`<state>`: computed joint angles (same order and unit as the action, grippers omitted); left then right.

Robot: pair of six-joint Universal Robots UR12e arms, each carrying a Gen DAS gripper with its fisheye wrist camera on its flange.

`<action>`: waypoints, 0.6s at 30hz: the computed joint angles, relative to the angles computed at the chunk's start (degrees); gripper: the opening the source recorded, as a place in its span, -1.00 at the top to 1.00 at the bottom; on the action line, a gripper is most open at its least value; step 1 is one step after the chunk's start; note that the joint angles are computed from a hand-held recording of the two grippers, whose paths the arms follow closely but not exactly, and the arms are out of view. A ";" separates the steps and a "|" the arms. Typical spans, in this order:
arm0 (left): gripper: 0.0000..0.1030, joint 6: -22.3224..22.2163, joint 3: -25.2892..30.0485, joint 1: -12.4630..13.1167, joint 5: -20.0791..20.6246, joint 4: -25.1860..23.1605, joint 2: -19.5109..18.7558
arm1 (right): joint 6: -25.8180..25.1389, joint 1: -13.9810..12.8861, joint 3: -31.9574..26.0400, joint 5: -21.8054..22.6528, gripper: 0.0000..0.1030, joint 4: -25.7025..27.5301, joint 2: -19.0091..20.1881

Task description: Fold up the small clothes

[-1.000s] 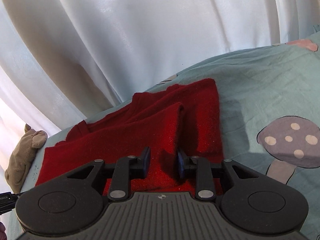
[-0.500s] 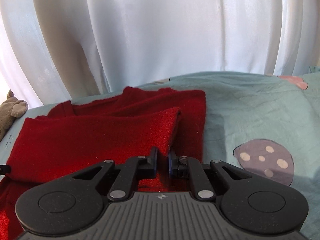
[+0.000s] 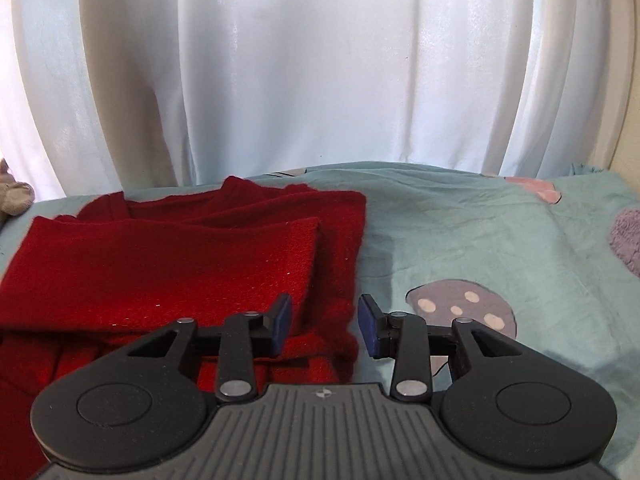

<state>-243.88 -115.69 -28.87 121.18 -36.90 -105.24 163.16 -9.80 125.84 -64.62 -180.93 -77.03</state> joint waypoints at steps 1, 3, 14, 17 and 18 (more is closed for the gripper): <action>0.09 -0.22 -0.17 -0.14 0.00 0.35 0.18 | 0.79 -0.79 0.38 1.93 0.31 1.67 -0.75; 0.08 -0.83 -0.32 -0.39 0.00 0.51 0.51 | 2.06 -2.08 0.97 5.24 0.31 4.59 -1.83; -0.08 -5.87 -3.96 -0.97 -3.05 8.27 2.37 | 15.55 -3.67 0.06 21.68 0.30 15.87 0.45; -0.10 -6.64 -5.00 -1.18 -3.43 11.27 2.53 | 23.34 -2.97 -1.18 23.52 0.29 15.84 3.23; -0.11 -6.74 -5.24 -1.12 -3.81 11.98 2.59 | 26.36 -2.81 -1.47 24.12 0.29 15.60 4.08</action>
<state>-250.62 -120.93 -29.99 117.37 -24.92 -102.65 189.52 -12.61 124.36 -40.50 -165.32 -72.95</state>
